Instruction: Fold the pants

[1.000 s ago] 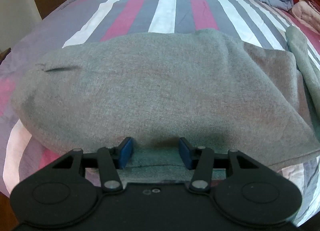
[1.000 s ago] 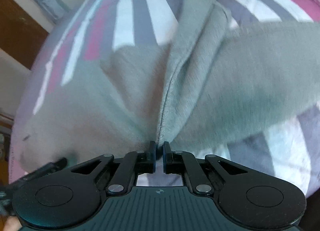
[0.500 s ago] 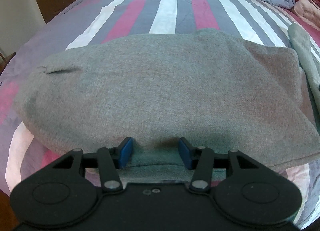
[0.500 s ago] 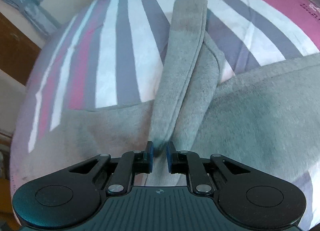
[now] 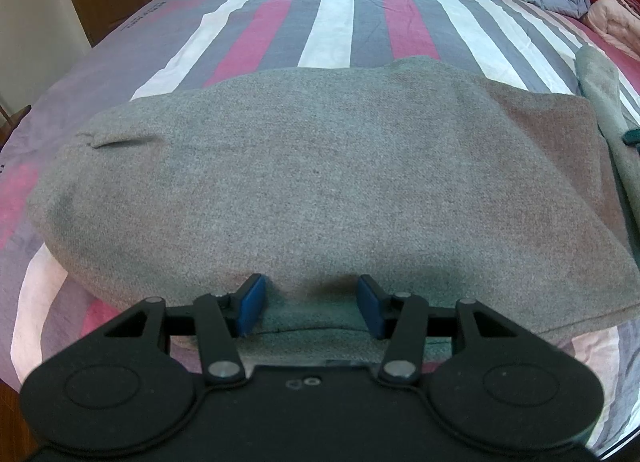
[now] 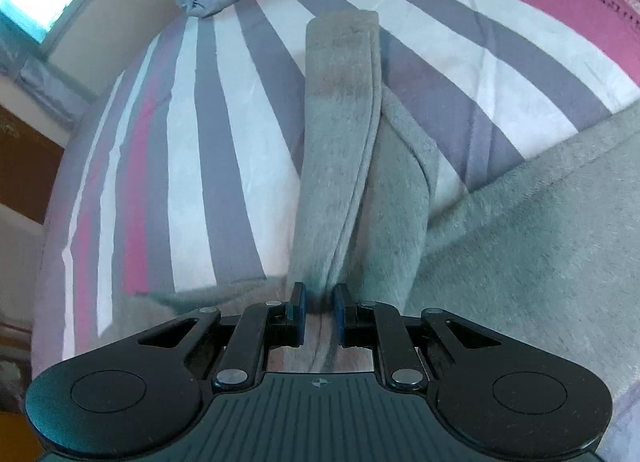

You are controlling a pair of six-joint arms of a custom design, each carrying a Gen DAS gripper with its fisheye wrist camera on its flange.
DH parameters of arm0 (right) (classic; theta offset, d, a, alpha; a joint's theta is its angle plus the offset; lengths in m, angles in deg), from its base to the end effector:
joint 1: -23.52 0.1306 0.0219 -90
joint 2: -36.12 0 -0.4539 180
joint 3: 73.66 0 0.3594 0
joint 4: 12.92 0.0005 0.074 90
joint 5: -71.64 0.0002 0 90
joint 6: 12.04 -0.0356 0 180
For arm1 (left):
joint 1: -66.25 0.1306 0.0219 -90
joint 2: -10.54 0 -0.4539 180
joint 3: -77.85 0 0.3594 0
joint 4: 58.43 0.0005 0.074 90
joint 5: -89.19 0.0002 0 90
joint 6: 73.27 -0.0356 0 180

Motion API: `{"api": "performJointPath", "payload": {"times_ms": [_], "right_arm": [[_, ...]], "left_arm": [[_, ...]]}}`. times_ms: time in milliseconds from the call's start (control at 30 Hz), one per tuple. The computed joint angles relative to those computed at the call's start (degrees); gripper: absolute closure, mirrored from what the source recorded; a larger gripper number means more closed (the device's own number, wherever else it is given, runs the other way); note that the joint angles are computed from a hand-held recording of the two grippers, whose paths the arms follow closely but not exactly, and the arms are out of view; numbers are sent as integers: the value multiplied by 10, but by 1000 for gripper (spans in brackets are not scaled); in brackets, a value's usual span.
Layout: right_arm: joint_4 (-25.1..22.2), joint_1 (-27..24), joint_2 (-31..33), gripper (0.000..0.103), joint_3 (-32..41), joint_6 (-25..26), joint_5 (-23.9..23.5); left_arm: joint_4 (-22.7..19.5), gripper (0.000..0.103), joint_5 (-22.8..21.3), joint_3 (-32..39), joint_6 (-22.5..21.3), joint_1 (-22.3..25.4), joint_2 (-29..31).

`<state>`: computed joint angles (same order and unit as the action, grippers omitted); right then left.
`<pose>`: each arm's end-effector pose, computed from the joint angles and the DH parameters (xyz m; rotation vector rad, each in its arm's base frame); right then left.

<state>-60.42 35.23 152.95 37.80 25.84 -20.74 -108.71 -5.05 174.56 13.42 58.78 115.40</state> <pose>0.6368 0.1330 0.4145 0.8699 2.4157 0.5011 0.5468 -0.0696 0.4250 0.2161 2.5787 0.0692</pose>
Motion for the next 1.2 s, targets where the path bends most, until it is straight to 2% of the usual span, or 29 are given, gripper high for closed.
{"api": "performJointPath", "payload": {"times_ms": [100, 167, 233, 333, 367, 433, 567, 667, 767, 867, 900, 933, 967, 1000, 1100, 1200], "right_arm": [[36, -8, 1, 88, -6, 9, -18], [49, 0, -10, 100, -11, 42, 45], [63, 10, -32, 100, -22, 90, 109], [122, 27, -90, 100, -77, 183, 198], [140, 30, -111, 100, -102, 200, 216], [168, 31, -160, 100, -167, 187, 230], [143, 40, -203, 100, -271, 131, 246], [117, 25, -197, 100, -311, 70, 188], [114, 6, -197, 100, -315, 63, 137], [165, -27, -223, 83, -333, 48, 68], [172, -39, -229, 61, -333, 48, 53], [178, -46, -231, 33, -331, 48, 48], [189, -54, -234, 25, -333, 53, 51], [199, -59, -235, 24, -332, 65, 56], [172, -86, -207, 24, -291, 102, 37], [157, -101, -173, 25, -259, 99, 12]], "left_arm": [[-1, 61, 3, 1, 0, 1, 0], [-4, 61, 2, 3, 3, 1, 1], [-6, 61, 0, 5, 5, 0, 2], [-4, 61, 1, 4, 1, 0, 2], [-4, 61, 2, 4, 0, 0, 1], [-3, 61, 5, 3, -1, 1, 1], [4, 61, 4, -3, -8, 2, -2], [-2, 61, -1, 0, -7, 0, -1], [-6, 61, 0, 4, -3, 0, 1], [-6, 61, -3, 5, 0, -1, 2], [-6, 61, -4, 5, 0, -2, 2], [-5, 61, -4, 4, 0, -2, 1], [-5, 61, -3, 4, 0, -1, 1], [-6, 60, -2, 4, 0, -1, 1], [-5, 60, -3, 4, 1, 0, 2], [-5, 60, -7, 4, 7, -2, 2]]}}
